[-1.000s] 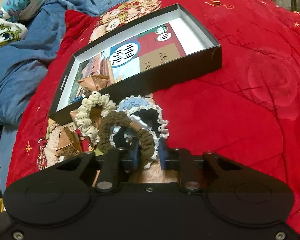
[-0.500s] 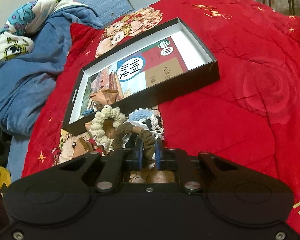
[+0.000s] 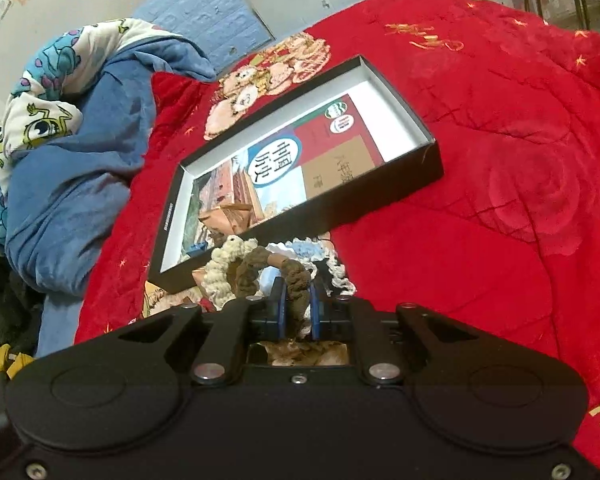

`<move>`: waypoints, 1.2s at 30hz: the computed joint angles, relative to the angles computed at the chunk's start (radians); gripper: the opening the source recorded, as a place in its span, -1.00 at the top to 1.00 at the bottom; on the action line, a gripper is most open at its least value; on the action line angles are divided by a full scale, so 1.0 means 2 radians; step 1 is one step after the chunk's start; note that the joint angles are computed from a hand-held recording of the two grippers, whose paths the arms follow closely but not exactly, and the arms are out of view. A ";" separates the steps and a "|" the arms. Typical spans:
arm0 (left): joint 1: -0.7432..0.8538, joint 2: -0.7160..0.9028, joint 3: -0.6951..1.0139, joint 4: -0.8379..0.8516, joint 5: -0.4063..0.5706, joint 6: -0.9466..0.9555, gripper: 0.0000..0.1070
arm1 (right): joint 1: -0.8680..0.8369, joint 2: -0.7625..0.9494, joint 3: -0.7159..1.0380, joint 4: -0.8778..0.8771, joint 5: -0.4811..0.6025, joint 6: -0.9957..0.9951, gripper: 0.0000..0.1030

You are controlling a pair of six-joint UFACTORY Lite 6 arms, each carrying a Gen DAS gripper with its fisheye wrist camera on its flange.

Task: Organize objects
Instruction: 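Grasp a brown candy with the left gripper while the right gripper grasps the brown scrunchie, then carry the candy and brown scrunchie over the black box with both grippers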

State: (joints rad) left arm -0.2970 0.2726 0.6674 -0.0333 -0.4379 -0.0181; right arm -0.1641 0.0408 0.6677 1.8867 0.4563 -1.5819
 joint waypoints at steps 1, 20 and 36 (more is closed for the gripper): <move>0.000 -0.001 -0.001 -0.001 -0.001 0.001 0.30 | -0.001 -0.003 -0.002 0.003 0.002 -0.003 0.76; 0.008 -0.053 -0.036 -0.006 -0.057 0.006 0.30 | -0.019 -0.032 -0.025 0.073 0.042 -0.066 0.76; 0.020 -0.105 -0.062 0.010 -0.074 0.001 0.31 | -0.058 -0.027 -0.029 0.054 0.150 -0.019 0.76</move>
State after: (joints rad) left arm -0.2579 0.0621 0.5437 -0.0135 -0.5854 -0.0163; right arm -0.2801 -0.0125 0.6097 1.9938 0.7562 -1.6208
